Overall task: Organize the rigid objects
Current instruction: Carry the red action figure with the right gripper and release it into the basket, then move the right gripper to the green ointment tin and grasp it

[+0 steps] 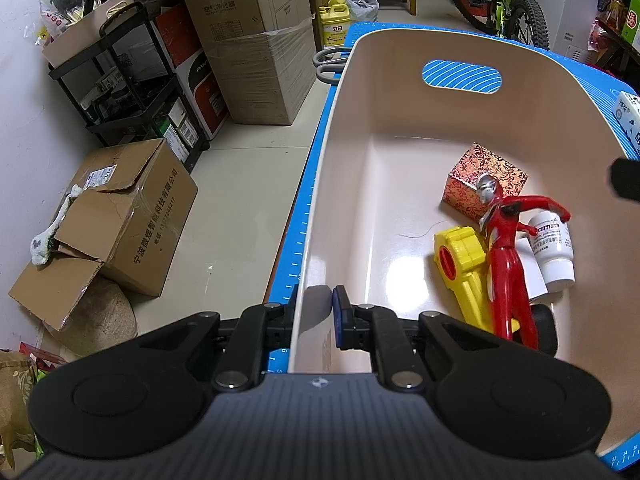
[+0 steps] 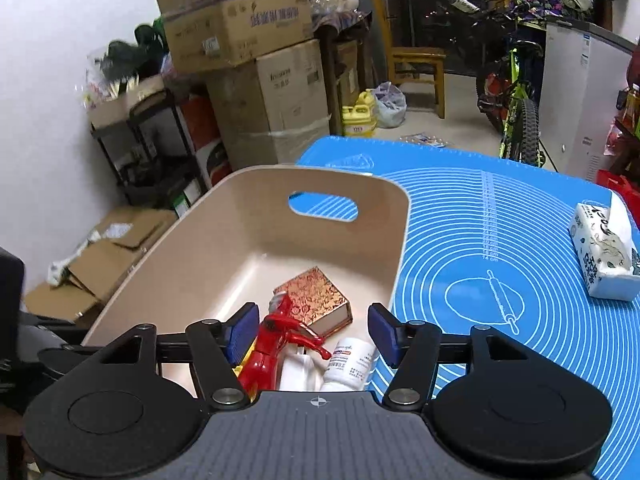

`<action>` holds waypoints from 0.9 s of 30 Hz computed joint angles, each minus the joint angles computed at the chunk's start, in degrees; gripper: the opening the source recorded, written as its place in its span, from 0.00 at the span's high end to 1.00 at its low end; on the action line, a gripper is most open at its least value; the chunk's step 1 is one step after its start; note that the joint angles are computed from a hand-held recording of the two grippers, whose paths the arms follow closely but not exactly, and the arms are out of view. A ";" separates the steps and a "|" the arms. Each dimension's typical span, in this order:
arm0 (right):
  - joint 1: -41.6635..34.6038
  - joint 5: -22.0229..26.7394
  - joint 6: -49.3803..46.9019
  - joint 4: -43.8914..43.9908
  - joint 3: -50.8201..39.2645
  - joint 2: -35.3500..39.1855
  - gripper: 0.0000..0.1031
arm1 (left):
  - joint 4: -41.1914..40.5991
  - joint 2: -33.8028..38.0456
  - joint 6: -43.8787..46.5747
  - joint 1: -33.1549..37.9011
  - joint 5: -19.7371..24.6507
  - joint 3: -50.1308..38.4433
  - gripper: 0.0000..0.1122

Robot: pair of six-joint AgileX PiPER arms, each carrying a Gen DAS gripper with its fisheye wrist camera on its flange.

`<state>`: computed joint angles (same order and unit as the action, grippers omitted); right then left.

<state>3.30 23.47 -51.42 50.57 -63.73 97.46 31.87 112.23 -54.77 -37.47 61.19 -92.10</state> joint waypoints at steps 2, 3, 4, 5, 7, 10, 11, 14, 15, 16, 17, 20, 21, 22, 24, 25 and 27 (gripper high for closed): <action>-1.29 0.33 -2.40 1.92 0.70 -0.93 0.32 | 0.02 -0.04 0.02 0.00 0.01 0.04 0.85; -1.99 0.77 -2.87 2.25 0.75 -1.27 0.32 | 0.07 -0.01 0.05 -0.05 0.10 0.01 0.85; -2.64 1.03 -3.19 2.50 0.86 -1.68 0.32 | -0.01 -0.06 0.14 0.00 0.14 0.01 0.85; -3.50 1.36 -3.70 2.75 0.97 -2.12 0.32 | -0.04 -0.06 0.11 0.00 0.10 0.02 0.85; -4.96 1.75 -3.92 2.19 1.12 -2.79 0.32 | -0.01 -0.04 0.13 -0.02 0.12 -0.02 0.85; -7.60 1.68 -5.03 0.98 2.41 -3.86 0.31 | -0.03 -0.06 0.17 0.01 0.08 0.01 0.85; -8.56 1.53 -5.41 0.55 3.06 -4.06 0.31 | -0.03 -0.06 0.17 0.01 0.08 0.01 0.85; -11.27 0.87 -4.30 -2.56 4.40 -3.28 0.31 | 0.05 0.04 0.12 -0.07 0.16 -0.11 0.85; -12.00 0.55 -3.73 -3.72 4.76 -2.84 0.31 | 0.06 0.01 0.17 -0.03 0.12 -0.05 0.85; -12.75 0.16 -3.15 -5.02 5.23 -2.30 0.31 | 0.13 -0.12 0.05 -0.09 0.00 0.20 0.85; -13.47 -0.12 -2.45 -6.52 5.65 -1.80 0.31 | 0.15 -0.08 0.01 -0.11 -0.04 0.19 0.85; -15.23 -0.79 -1.35 -10.06 7.36 -0.86 0.31 | 0.08 -0.01 -0.06 -0.12 0.06 0.06 0.85; -15.60 -1.18 -1.04 -11.12 8.15 -0.65 0.31 | 0.11 -0.05 -0.01 -0.11 0.07 0.11 0.85; -15.94 -1.34 -0.13 -12.90 8.56 -0.26 0.31 | 0.11 -0.12 0.04 -0.08 0.03 0.20 0.85; -16.17 -1.43 1.81 -16.02 9.21 0.37 0.31 | 0.10 -0.15 0.05 -0.06 0.01 0.24 0.85; -16.26 -1.31 2.48 -17.17 9.48 0.73 0.31 | 0.10 -0.15 0.05 -0.06 0.01 0.24 0.85; -16.59 -0.97 2.69 -18.28 9.82 1.43 0.31 | 0.13 0.01 -0.08 -0.15 0.17 -0.01 0.85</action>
<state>-13.28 22.50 -48.73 32.29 -53.90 98.88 32.00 112.24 -54.84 -37.62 61.35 -92.11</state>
